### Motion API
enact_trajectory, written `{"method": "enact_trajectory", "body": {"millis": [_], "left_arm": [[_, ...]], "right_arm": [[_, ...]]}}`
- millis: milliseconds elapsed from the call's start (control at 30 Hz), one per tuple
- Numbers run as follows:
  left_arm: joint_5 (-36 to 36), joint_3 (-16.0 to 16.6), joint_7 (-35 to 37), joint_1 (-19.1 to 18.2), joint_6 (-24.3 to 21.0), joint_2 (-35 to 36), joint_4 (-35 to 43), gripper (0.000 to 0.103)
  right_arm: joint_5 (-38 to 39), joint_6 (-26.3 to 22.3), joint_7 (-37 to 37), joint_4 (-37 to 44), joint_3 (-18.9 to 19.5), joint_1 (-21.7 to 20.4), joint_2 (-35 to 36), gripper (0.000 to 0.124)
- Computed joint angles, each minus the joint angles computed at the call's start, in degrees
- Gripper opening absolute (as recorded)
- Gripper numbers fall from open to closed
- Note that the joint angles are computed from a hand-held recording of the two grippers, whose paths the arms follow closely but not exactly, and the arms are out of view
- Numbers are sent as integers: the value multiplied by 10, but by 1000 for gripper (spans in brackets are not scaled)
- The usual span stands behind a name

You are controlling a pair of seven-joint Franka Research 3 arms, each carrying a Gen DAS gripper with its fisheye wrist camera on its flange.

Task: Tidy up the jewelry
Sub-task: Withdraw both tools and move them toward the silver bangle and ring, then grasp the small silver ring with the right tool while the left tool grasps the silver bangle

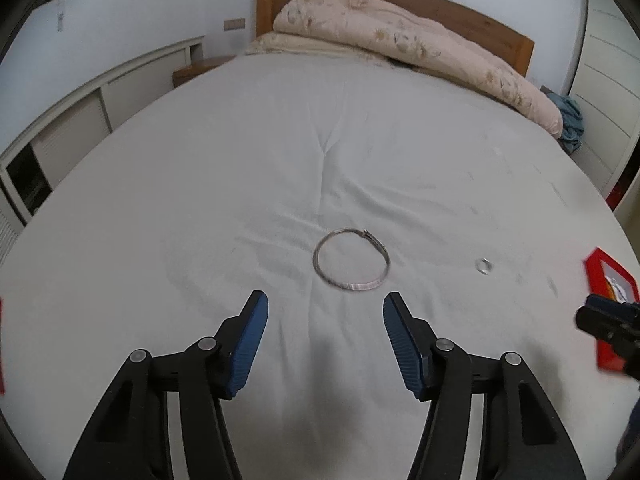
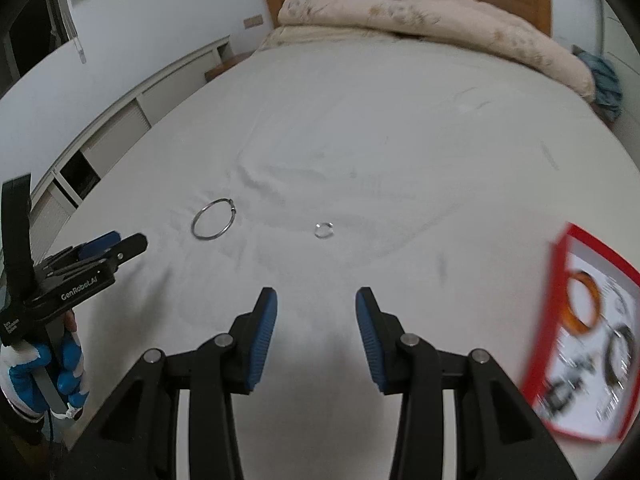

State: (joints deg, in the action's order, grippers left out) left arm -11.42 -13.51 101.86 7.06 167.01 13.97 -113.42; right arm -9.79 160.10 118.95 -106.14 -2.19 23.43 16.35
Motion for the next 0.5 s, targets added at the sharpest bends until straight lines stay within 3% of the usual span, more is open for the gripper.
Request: {"method": "enact_trajectory", "body": {"millis": [200,400,500], "left_arm": [[98,39,-72,-35,-44,106,120,49],[130,25,-80,-25,-48,141,148,43],[141,16,-68,-20,-46,144,151,31]], "right_arm": [[55,-24,-53,135,7,-14,126,39],[83,-51,-76,231,-7,-11,209,38],[77,-52,-81,251,-20,0,226,34]]}}
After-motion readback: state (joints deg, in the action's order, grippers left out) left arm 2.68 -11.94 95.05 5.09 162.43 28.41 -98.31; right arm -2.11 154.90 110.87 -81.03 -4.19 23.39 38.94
